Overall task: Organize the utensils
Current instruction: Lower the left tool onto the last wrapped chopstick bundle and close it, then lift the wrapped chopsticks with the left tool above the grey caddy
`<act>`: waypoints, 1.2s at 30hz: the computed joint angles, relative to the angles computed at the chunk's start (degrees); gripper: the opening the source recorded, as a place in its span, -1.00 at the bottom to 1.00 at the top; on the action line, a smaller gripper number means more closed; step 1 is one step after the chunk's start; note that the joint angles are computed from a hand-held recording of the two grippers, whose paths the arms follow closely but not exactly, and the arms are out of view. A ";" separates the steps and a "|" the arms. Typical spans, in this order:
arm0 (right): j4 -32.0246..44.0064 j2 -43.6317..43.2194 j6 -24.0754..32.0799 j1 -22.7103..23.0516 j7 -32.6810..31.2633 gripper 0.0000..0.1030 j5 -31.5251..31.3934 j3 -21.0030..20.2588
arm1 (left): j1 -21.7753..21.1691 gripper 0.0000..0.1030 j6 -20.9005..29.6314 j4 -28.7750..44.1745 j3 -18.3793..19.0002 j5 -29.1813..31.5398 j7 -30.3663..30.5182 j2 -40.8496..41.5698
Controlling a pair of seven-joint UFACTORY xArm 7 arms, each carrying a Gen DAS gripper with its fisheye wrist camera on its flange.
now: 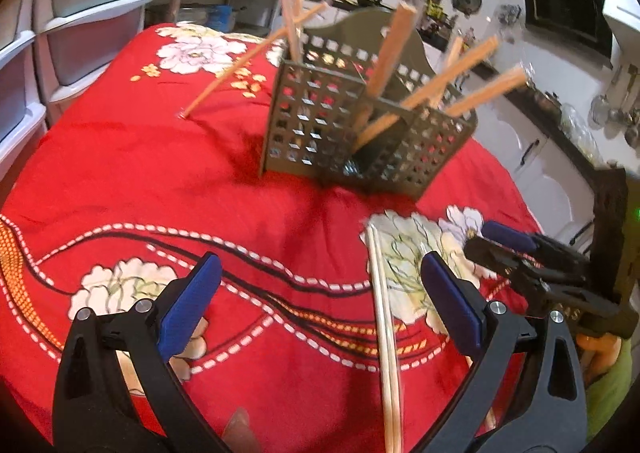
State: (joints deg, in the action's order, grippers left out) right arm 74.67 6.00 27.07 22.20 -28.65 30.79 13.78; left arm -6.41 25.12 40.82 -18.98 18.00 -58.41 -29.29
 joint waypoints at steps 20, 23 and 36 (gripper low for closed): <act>10.35 10.21 7.86 1.60 6.58 -0.64 -14.67 0.10 | -7.25 -0.05 4.22 7.53 4.36 -3.91 14.18 12.35; 10.26 10.15 7.87 0.62 5.81 -0.73 -13.31 0.52 | -7.21 -0.05 5.61 9.97 4.40 -2.53 14.28 14.59; 10.12 8.15 6.96 -2.58 -1.41 -0.78 -2.28 2.55 | -8.53 -0.63 10.33 18.93 6.86 2.95 13.06 22.56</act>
State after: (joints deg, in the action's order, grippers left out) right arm 84.79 14.15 34.04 19.62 -30.06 28.50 16.33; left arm -14.93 35.45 59.76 -12.12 20.95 -45.35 -6.73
